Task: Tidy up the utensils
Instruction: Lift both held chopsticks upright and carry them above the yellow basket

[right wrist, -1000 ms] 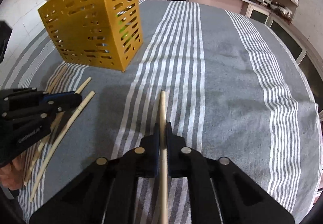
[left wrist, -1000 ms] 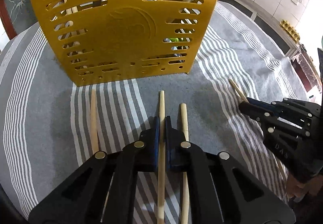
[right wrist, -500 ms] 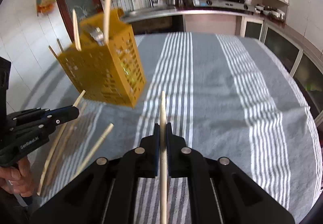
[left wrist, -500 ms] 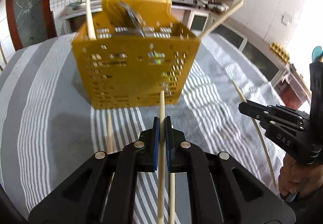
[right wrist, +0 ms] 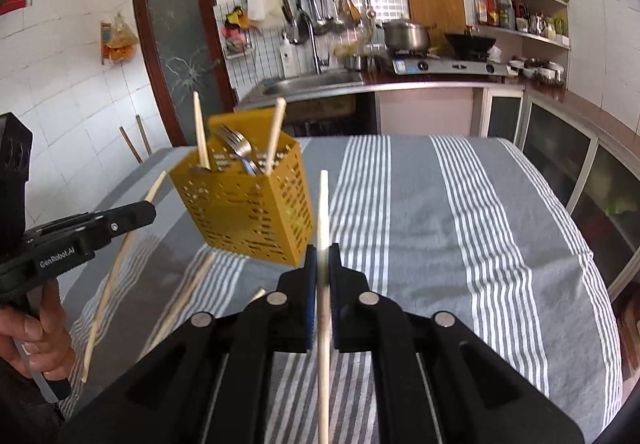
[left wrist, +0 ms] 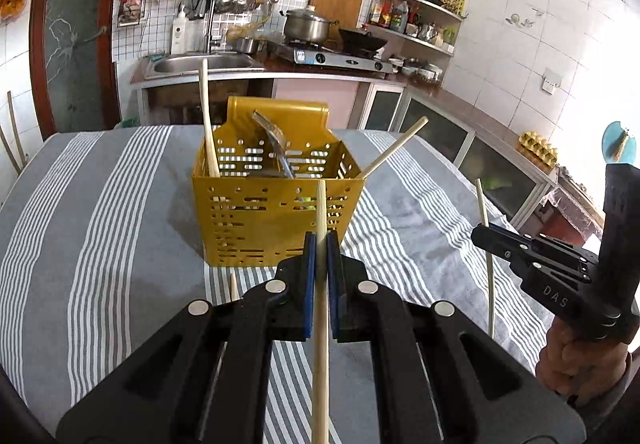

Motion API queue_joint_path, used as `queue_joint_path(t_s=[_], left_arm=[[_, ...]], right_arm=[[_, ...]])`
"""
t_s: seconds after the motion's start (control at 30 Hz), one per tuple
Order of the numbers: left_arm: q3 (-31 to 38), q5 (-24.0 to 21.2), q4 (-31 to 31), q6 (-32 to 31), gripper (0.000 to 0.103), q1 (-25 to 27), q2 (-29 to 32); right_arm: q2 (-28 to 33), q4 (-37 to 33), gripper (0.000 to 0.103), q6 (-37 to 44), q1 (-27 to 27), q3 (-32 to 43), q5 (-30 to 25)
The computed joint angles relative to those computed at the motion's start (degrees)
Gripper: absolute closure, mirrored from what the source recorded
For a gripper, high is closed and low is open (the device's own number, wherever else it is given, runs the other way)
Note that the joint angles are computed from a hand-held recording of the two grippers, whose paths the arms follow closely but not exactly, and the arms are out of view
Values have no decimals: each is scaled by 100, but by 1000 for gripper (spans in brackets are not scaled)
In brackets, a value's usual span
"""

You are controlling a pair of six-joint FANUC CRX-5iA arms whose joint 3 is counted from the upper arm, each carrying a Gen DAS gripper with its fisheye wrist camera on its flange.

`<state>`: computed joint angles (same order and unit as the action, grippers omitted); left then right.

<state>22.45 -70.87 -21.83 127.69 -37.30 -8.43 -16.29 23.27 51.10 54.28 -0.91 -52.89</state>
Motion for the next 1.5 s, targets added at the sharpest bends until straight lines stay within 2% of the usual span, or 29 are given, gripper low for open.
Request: queue_joint_path(t_s=[0.27,0.73,1.1,1.5], left_arm=[[126,-35,-420,268,98,-318,-43],[391,-335,-1021,318,98,-811,-54],[460,-362,-1151,331,98,-891,-80],[678,-548,-1736,391,98,-1154,-40]], right_arm=[[-139,234,97,-76,135,-100,75],[-374,674,97,-416,248,-385,478],[-388,800,97,-403,298,-400,515],[-353,1113,97,-471,294,-336,618]])
